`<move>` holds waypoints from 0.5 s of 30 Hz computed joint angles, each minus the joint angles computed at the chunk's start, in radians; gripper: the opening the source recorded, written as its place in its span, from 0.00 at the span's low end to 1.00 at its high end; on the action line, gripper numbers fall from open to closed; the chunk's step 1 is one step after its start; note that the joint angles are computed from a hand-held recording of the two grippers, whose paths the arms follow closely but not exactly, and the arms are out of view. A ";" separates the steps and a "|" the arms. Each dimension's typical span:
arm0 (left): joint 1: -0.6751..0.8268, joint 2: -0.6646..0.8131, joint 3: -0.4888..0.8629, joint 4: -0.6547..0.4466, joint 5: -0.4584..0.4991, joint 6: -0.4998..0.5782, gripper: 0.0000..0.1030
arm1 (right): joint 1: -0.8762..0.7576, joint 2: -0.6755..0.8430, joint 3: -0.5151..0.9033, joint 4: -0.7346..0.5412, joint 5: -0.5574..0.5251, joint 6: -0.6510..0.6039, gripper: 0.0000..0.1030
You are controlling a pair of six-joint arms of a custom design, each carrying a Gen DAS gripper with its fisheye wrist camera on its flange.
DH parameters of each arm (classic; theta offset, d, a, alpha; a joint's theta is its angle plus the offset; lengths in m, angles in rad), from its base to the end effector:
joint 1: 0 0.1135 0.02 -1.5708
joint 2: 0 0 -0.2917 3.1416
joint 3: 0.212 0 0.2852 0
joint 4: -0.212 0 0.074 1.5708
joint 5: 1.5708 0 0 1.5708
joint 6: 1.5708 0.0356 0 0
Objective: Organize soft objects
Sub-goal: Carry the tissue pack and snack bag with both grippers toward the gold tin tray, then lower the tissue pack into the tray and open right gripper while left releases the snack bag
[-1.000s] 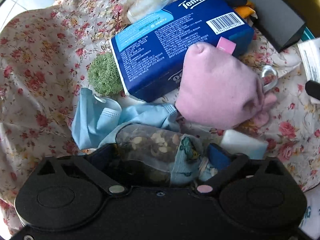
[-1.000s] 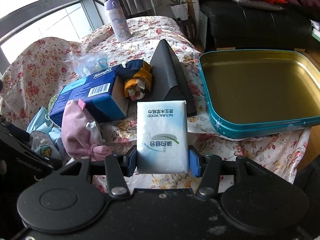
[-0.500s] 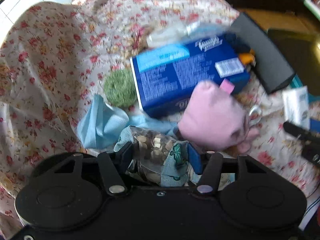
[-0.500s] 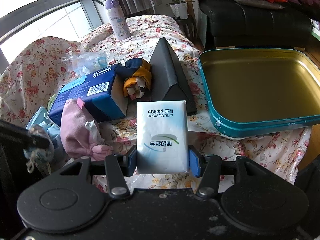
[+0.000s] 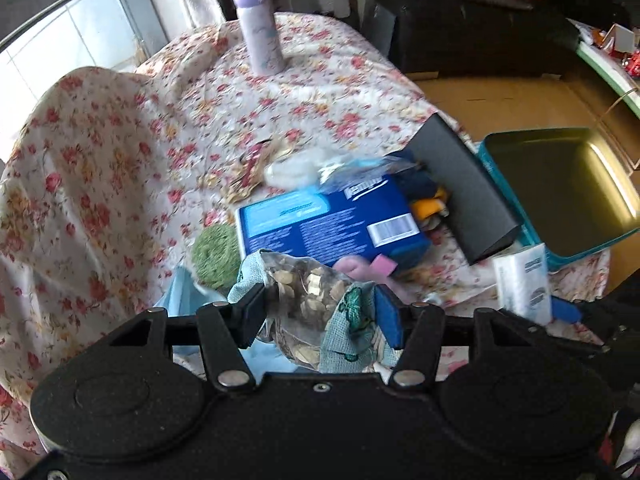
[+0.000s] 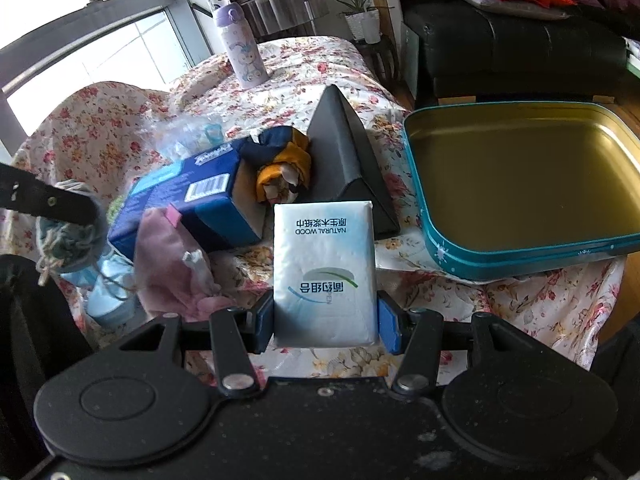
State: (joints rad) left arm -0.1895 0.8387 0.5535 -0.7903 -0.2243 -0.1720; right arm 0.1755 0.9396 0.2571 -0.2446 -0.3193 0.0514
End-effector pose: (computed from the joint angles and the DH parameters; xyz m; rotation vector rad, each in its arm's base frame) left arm 0.1597 -0.0226 0.2140 -0.0515 2.6113 0.1706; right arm 0.1623 0.0401 0.1335 -0.2883 2.4815 0.4933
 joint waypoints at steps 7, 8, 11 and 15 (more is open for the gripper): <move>-0.120 0.060 0.048 0.030 -0.013 -0.065 0.53 | -0.137 -0.069 0.032 -0.102 -0.048 -0.113 0.49; -0.140 0.077 0.058 0.039 -0.017 -0.073 0.53 | -0.169 -0.065 0.040 -0.108 -0.050 -0.137 0.49; -0.194 0.128 0.084 0.069 -0.024 -0.095 0.53 | -0.275 -0.026 0.065 -0.088 -0.051 -0.194 0.49; -0.262 0.208 0.123 0.111 -0.037 -0.125 0.53 | -0.367 0.086 0.108 0.016 0.004 -0.191 0.49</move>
